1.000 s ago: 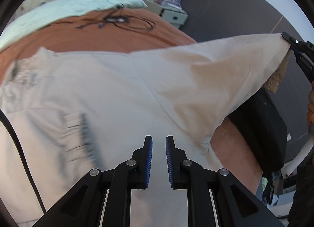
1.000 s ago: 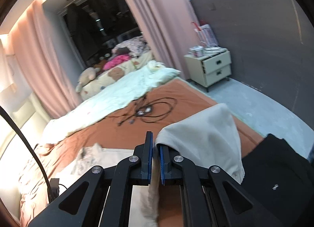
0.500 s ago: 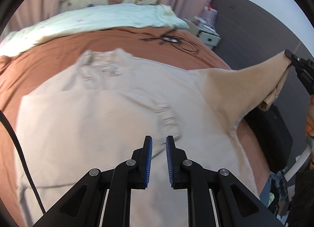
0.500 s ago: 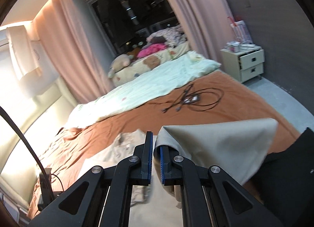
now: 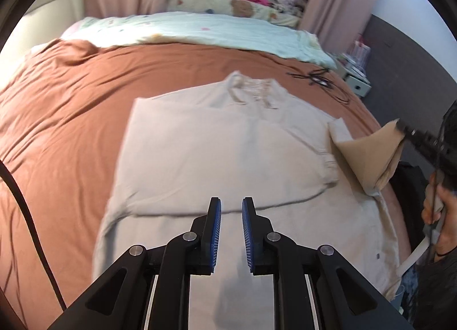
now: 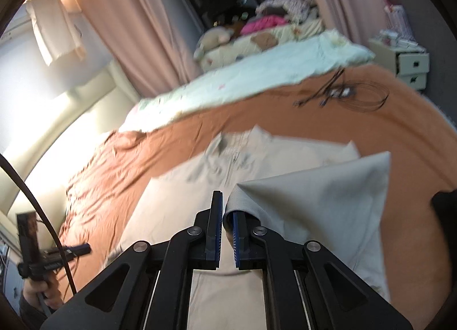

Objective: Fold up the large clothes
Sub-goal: 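Fold the held sleeve across the jacket body and open the right gripper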

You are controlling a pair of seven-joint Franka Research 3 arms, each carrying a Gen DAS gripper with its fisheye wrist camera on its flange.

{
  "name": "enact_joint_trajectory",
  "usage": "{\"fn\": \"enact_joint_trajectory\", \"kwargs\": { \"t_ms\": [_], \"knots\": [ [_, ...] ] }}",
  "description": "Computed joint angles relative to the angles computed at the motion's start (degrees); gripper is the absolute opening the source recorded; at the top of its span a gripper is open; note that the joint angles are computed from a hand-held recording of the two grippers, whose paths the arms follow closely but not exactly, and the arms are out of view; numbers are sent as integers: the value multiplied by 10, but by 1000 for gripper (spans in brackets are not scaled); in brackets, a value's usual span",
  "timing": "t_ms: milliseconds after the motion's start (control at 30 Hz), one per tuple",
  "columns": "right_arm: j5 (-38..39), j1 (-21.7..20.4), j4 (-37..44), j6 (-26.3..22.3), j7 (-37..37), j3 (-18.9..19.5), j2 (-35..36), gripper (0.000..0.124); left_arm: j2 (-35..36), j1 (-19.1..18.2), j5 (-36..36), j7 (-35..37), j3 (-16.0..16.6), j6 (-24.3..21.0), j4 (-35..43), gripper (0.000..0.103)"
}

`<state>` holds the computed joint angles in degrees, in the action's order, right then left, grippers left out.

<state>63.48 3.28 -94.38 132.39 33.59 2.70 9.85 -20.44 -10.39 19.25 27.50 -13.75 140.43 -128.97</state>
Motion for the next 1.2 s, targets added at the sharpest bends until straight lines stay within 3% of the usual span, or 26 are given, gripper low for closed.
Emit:
{"fn": "enact_joint_trajectory", "kwargs": {
  "t_ms": [333,467,533,567,600,667,733,800,867,1067,1200],
  "knots": [
    [-122,13,67,-18,63,16,91,3,-86,1,-24,-23,10,-24,-94,17],
    [-172,13,84,-47,89,19,108,4,-97,1,-31,-22,11,-25,-110,17],
    [-200,14,103,-74,103,18,120,12,-98,0,-34,-23,12,-24,-114,17],
    [-208,14,108,-82,108,20,121,33,-102,0,-36,-22,12,-23,-118,17],
    [-213,15,113,-91,110,23,122,71,-100,0,-36,-22,11,-24,-117,17],
    [-206,6,104,-110,90,27,111,94,-95,0,-35,-21,9,-24,-112,17],
    [-208,0,112,-129,84,24,113,94,-86,0,-32,-20,7,-24,-103,19],
    [-207,-12,130,-155,87,18,122,94,-74,2,-26,-21,3,-20,-92,37],
    [-199,-27,139,-170,83,13,125,94,-58,6,-12,-24,-4,-12,-77,46],
    [-172,-76,156,-187,68,-2,124,94,35,-1,4,1,-6,15,5,47],
    [-151,-101,141,-161,59,-11,113,94,116,-14,9,32,-8,30,82,47]
  ]
}}
